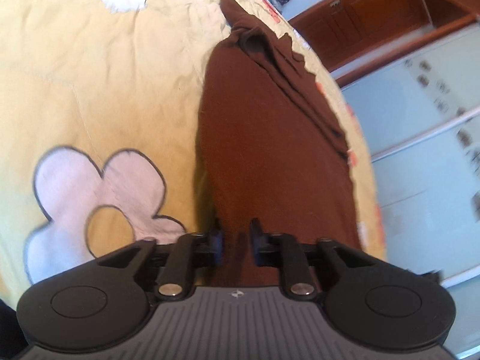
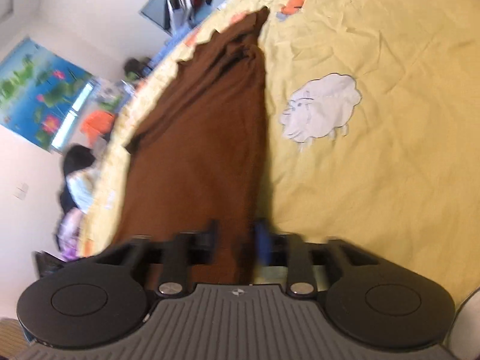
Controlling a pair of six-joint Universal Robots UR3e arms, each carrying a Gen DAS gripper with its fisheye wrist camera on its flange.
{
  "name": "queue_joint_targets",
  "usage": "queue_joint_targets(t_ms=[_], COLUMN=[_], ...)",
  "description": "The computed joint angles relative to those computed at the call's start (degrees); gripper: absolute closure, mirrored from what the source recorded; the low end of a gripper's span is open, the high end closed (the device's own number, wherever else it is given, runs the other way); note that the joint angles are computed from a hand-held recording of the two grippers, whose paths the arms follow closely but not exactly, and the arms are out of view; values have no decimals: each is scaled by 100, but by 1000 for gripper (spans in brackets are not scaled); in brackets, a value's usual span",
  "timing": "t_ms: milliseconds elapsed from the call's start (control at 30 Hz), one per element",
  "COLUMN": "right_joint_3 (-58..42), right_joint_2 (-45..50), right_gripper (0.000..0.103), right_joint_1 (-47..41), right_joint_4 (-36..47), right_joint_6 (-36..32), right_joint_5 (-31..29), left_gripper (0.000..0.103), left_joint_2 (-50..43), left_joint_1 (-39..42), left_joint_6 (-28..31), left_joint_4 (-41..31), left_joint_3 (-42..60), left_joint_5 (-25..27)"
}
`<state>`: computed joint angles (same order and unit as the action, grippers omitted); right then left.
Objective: Fold small clothes
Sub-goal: 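Close the left gripper on the sweater hem while the right gripper grasps the hem too, then lift the hem with both grippers and fold it toward the collar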
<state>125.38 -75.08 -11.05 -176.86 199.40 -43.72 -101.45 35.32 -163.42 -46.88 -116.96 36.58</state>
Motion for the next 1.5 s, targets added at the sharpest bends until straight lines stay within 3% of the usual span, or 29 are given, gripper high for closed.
queue_joint_targets(t_ms=[100, 167, 200, 233, 267, 300, 433, 567, 600, 633, 667, 733, 800, 833, 900, 933, 967, 1000, 1033, 1133, 1300, 1367, 1400, 1500], right_joint_3=[-194, -409, -549, -731, -926, -990, -419, 283, 342, 399, 487, 652, 586, 431, 69, -126, -339, -563, -791, -800, -954, -1623, -2167, -3967], right_joint_2=[213, 328, 366, 334, 329, 332, -161, -36, -91, -189, -275, -211, -142, -115, 56, 150, 210, 223, 231, 111, 266, 703, 939, 2164], right_gripper=[43, 45, 49, 67, 90, 90, 92, 94, 93, 82, 64, 37, 31, 31, 32, 39, 54, 66, 89, 90, 90, 90, 90, 90], right_joint_1=[156, 269, 389, 484, 614, 658, 223, -256, -212, -246, -322, -393, -244, -124, 123, 217, 305, 430, 541, 448, 177, 256, 233, 299], right_joint_4=[-89, 24, 121, 479, 777, 855, 657, 21, -33, 96, 196, -53, -97, 90, 226, 419, 709, 1095, 1499, 1675, 998, 718, 1042, 471], right_joint_6=[158, 111, 76, -113, -218, -356, -420, -208, -154, -242, -310, -309, -312, -329, -170, -244, -330, -430, -526, -627, 48, 389, 333, 1091], right_joint_5=[37, 69, -41, -184, -429, -571, -732, 31, -11, 123, 351, 800, 889, 859, 791, 787, 746, 580, 361, 406, 851, 848, 914, 860], left_gripper=[52, 52, 54, 77, 94, 99, 99, 98, 96, 91, 85, 50, 33, 33, 35, 51, 66, 93, 96, 97, 97, 97, 97, 97], left_joint_2=[-115, -193, -109, -93, -93, -72, 238, 399, 412, 391, 384, 375, 366, 341, 243, 192, 122, 63, 22, 90, -201, -721, -1094, -2377], left_joint_1=[-59, -344, -452, -618, -779, -861, -510, -263, -230, -202, -114, 109, 123, 29, -199, -319, -527, -710, -810, -835, -791, -906, -982, -1352], left_joint_6=[-264, -643, -725, -838, -805, -828, -420, -44, 44, 221, 466, 743, 685, 441, 157, 101, -123, -158, -219, -112, -320, -627, -760, -1669], left_joint_4=[227, 915, 1202, 1460, 1417, 1422, 1453, 1240, 1056, 560, -5, -476, -432, -122, 106, 115, 185, 82, 135, 24, -121, -102, -170, 598], left_joint_3=[-52, -96, -184, -173, -50, -15, -390, -615, -613, -480, -386, -539, -654, -680, -479, -329, -103, 159, 254, 403, 1120, 1939, 2538, 4338], left_joint_5=[-267, -119, 34, 286, 570, 775, 786, 565, 491, 361, 152, -394, -648, -610, -461, -330, -20, 344, 516, 607, 264, 127, 44, 47])
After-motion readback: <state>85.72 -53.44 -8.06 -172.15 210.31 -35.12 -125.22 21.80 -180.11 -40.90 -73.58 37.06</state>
